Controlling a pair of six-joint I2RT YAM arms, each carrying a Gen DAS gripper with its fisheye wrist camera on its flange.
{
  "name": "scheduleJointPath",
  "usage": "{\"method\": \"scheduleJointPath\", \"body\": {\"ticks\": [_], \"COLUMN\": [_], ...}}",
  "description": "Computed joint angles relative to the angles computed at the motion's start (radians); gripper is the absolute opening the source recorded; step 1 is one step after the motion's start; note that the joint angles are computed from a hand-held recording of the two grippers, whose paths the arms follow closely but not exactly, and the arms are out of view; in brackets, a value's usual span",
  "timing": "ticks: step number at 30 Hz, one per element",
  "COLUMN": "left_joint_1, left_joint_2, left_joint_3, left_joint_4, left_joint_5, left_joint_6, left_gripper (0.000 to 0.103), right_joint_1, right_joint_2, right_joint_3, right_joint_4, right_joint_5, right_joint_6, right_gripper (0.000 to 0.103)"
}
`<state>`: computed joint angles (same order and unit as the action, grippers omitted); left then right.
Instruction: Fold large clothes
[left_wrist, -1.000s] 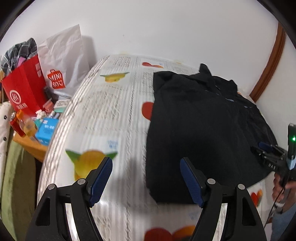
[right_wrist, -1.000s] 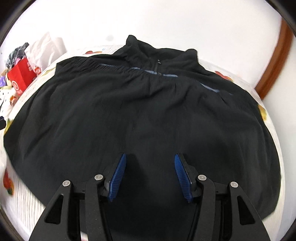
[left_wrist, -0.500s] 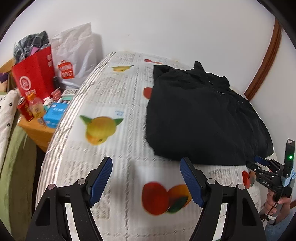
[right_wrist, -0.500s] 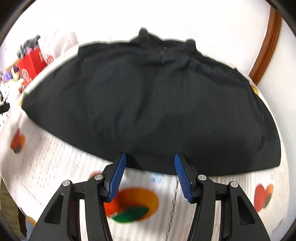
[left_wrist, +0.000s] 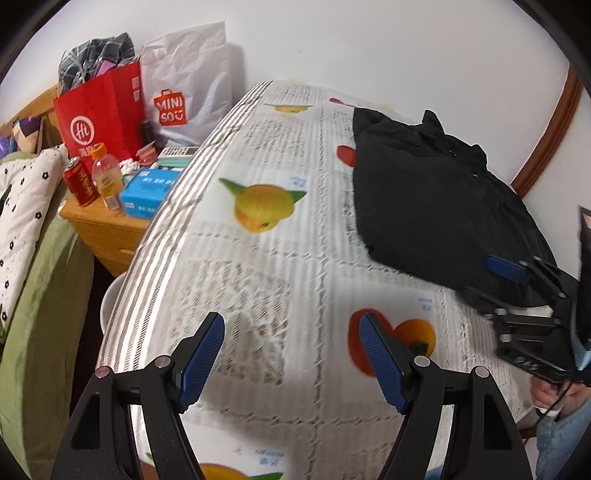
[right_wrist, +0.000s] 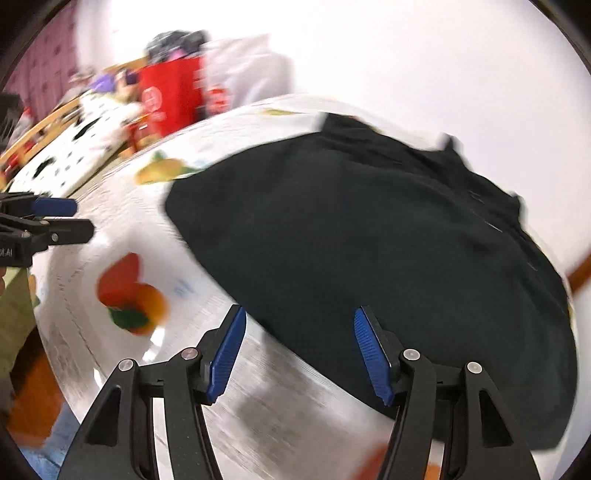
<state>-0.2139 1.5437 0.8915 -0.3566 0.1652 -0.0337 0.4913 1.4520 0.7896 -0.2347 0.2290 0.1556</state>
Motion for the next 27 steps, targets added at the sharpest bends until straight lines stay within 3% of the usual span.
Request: {"method": "scheduleJointPath", "body": {"ticks": [8,12,14,15,16,18,23,27], "left_joint_1": [0.043,0.054,0.052,0.052,0.050,0.043,0.006,-0.052], "left_joint_2": [-0.011,0.010,0.015,0.016,0.015,0.015,0.008,-0.015], "left_joint_3": [-0.038,-0.033,-0.031,-0.031,-0.032,-0.033,-0.018,-0.009], "left_joint_4": [0.021,0.027,0.030,0.032,0.036,0.040,0.026,0.019], "left_joint_5": [0.036,0.054,0.055,0.060,0.064,0.066,0.054,0.012], "left_joint_6": [0.039,0.042,0.036,0.033,0.029,0.019,0.000,-0.018], "left_gripper": [0.074,0.074,0.074,0.074,0.074,0.074,0.074,0.074], "right_joint_1": [0.091,0.068,0.061,0.056,0.051,0.047,0.008,-0.091], "right_joint_2": [0.252,0.316,0.344,0.354,0.364,0.369,0.257,0.003], "right_joint_3": [0.219,0.306,0.344,0.359,0.373,0.388,0.345,0.187], "right_joint_4": [0.036,0.010,-0.001,-0.006,-0.009,-0.011,0.029,0.131], "right_joint_5": [0.039,-0.021,-0.027,-0.026,-0.027,-0.018,-0.083,-0.082], "right_joint_6": [-0.092,-0.095,-0.072,-0.064,-0.060,-0.056,-0.013,0.033], "right_gripper": [0.061,0.059,0.049,0.039,0.023,0.013,0.009,0.009]}}
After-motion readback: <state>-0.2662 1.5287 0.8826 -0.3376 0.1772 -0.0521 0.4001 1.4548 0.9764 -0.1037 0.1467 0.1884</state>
